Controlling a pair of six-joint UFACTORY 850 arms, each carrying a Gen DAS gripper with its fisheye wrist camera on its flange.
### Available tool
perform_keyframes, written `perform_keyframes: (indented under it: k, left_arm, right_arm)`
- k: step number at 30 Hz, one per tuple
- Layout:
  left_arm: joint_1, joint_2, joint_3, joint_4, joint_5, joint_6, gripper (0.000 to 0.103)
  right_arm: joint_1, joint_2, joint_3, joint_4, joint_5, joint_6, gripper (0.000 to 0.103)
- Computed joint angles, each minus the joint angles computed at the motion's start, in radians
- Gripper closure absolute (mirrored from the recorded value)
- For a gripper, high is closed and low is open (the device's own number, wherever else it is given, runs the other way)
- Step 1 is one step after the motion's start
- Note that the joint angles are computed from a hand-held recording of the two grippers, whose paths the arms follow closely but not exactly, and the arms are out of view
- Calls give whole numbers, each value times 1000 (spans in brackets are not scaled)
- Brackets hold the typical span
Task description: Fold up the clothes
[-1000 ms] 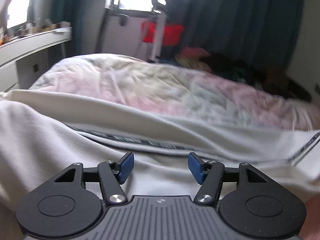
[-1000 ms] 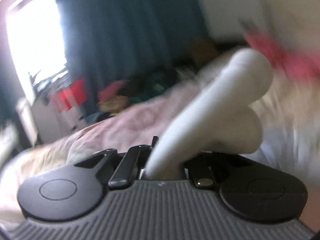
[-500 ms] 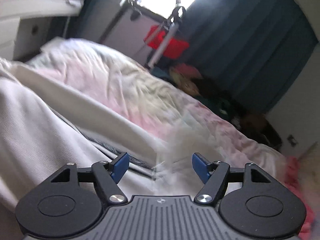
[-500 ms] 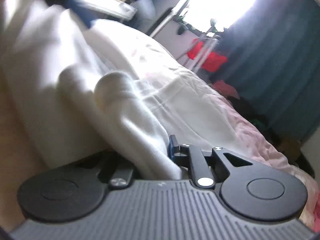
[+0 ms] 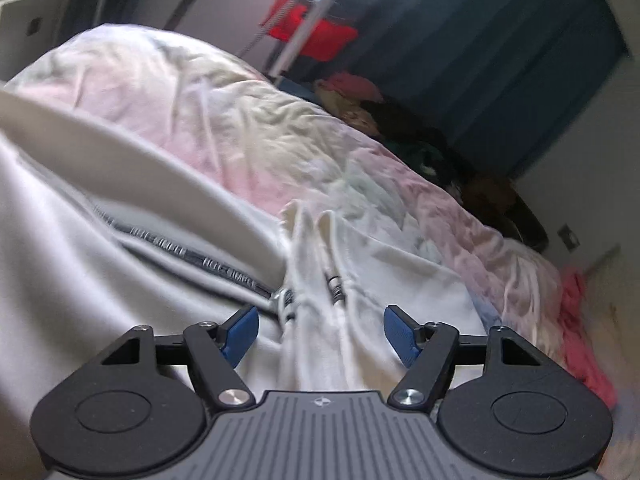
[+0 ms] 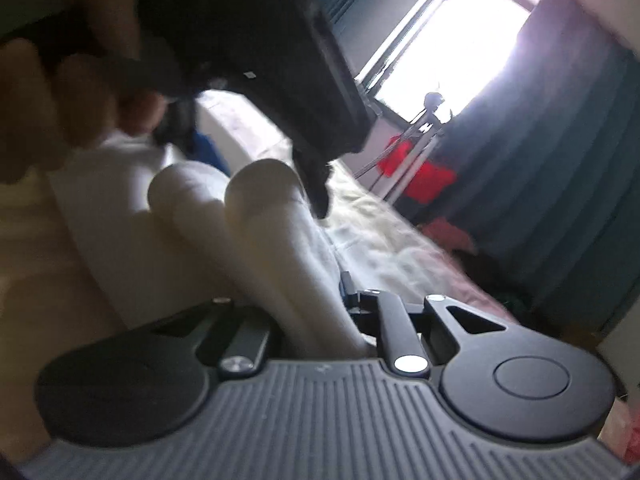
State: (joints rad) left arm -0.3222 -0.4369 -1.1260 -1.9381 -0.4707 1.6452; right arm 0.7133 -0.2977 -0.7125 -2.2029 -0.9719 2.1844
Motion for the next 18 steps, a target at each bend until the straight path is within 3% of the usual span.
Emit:
perform_keyframes:
  k: [4, 7, 10, 12, 13, 17, 18]
  left_arm:
    - [-1, -52, -56, 108, 5, -100, 50]
    - [-5, -72, -72, 131, 6, -115, 51]
    - [-8, -68, -67, 124, 6, -93, 51]
    - [-5, -64, -60, 122, -7, -93, 51]
    - [-3, -64, -58, 117, -14, -93, 51]
    - [0, -60, -48, 77, -9, -82, 59]
    - [1, -62, -49, 77, -11, -81, 59]
  right_arm:
    - [-9, 47, 6, 23, 113, 9, 89]
    - [-17, 96, 13, 56, 212, -2, 85]
    - [-6, 176, 34, 115, 323, 41, 67]
    - [-40, 246, 58, 24, 451, 189, 39]
    - [-58, 279, 71, -50, 508, 293, 38]
    - [-74, 394, 135, -204, 541, 610, 39]
    - [-59, 421, 158, -169, 501, 617, 39]
